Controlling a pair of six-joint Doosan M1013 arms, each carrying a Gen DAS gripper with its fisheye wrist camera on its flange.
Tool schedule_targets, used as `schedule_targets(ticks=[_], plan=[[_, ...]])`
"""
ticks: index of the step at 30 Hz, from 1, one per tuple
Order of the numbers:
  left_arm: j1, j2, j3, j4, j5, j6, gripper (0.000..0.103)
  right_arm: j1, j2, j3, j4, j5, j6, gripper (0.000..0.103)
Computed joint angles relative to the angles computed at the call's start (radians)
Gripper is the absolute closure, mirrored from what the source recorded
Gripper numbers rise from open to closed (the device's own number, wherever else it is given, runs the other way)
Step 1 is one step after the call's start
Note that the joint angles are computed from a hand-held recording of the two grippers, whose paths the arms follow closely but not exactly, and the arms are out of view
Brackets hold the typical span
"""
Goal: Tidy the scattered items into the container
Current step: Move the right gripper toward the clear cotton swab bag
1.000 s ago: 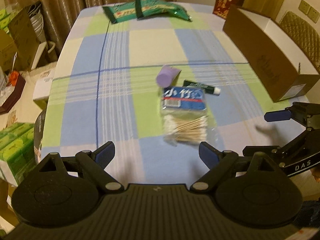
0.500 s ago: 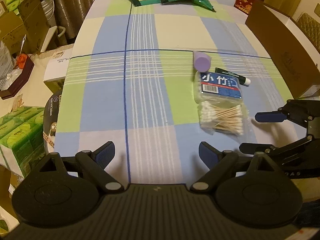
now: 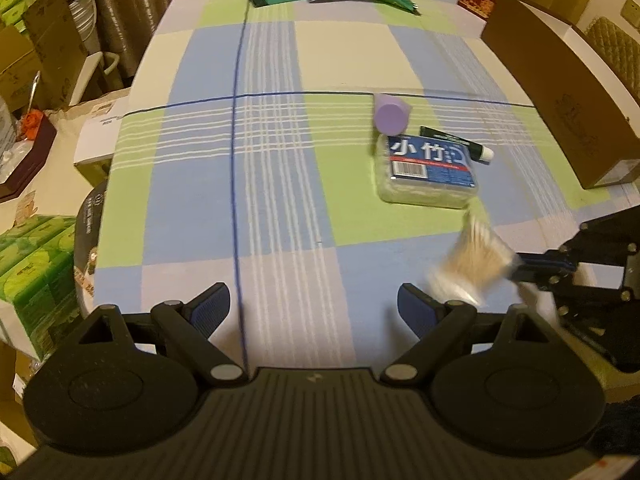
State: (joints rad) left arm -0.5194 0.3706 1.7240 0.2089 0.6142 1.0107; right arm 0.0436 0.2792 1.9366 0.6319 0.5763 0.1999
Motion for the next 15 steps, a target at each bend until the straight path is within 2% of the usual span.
schedule_targets(ticks=[4, 6, 7, 8, 9, 10, 14, 15], plan=[[-0.006, 0.005, -0.006, -0.018, -0.005, 0.027, 0.015, -0.026, -0.01, 0.007, -0.139, -0.059, 0.152, 0.1], [-0.008, 0.008, -0.009, -0.026, -0.007, 0.039, 0.015, -0.035, -0.013, 0.009, -0.203, -0.083, 0.266, 0.079], [-0.009, 0.01, -0.011, -0.027, -0.007, 0.044, 0.015, -0.044, -0.016, 0.007, -0.209, -0.079, 0.312, 0.051], [-0.01, 0.01, -0.013, -0.028, -0.008, 0.048, 0.015, -0.053, -0.02, 0.008, -0.189, -0.074, 0.333, 0.029], [-0.011, 0.011, -0.014, -0.03, -0.008, 0.051, 0.015, -0.066, -0.028, 0.013, -0.139, -0.069, 0.334, 0.028], [-0.012, 0.012, -0.015, -0.032, -0.009, 0.054, 0.015, -0.078, -0.03, 0.006, -0.104, -0.032, 0.352, 0.027], [-0.014, 0.011, -0.018, -0.034, -0.01, 0.063, 0.015, -0.131, 0.001, -0.051, 0.034, 0.215, 0.578, 0.028], [-0.014, 0.011, -0.018, -0.034, -0.011, 0.064, 0.015, -0.14, 0.01, -0.059, 0.076, 0.255, 0.621, 0.028]])
